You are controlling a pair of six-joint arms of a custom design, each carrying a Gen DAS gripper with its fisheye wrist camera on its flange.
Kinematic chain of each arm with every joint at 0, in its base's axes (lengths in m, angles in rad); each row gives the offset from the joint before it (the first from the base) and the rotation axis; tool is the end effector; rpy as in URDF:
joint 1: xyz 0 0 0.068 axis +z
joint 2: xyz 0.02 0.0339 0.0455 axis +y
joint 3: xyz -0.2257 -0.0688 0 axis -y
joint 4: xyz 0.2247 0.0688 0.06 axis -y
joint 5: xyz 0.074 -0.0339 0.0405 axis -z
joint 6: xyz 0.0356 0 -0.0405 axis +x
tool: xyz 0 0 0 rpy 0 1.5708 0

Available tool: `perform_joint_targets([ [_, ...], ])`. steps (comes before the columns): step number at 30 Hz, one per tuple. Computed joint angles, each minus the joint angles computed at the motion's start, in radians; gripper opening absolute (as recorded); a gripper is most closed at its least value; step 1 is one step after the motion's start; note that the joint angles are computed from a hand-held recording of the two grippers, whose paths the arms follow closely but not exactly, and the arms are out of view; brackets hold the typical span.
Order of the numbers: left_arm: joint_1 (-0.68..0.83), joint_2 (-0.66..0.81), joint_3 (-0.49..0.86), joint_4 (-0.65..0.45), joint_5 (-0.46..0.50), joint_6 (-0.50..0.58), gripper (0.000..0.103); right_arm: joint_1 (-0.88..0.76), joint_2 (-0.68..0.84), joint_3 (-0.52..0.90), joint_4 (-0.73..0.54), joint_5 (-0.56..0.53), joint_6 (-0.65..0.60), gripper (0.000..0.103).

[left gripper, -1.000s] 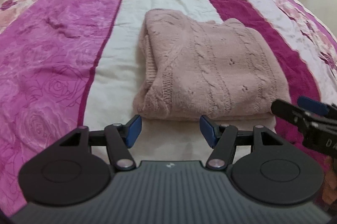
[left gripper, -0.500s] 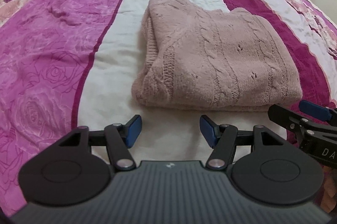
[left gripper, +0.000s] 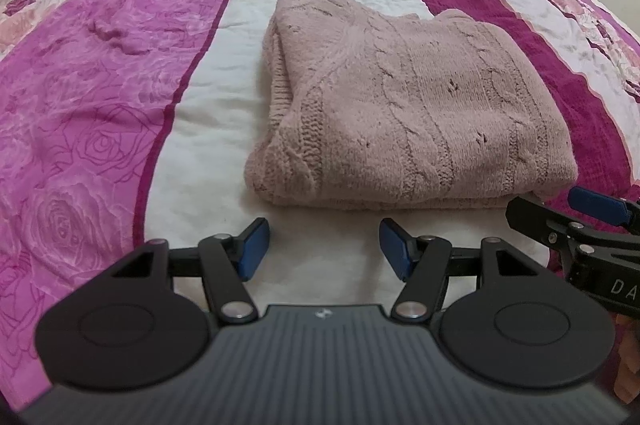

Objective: Fold small clothes

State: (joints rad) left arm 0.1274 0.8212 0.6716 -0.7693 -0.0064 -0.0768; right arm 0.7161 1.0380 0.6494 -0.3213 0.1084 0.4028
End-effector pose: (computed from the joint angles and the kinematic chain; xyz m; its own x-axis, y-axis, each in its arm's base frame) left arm 0.1625 0.0210 0.2174 -0.7761 -0.1768 -0.6053 -0.1910 0.9807 -0.0415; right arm 0.1677 0.1409 0.2070 -0.6839 -0.0785 -0.7254 -0.3507 0.9072 0.2324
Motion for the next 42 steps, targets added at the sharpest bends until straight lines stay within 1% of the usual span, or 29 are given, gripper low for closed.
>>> perform_joint_targets([
  [42,-0.007,0.008,-0.003,0.003,-0.019,0.003,0.063,-0.004,0.007,-0.002,0.009,-0.007,0.001,0.092],
])
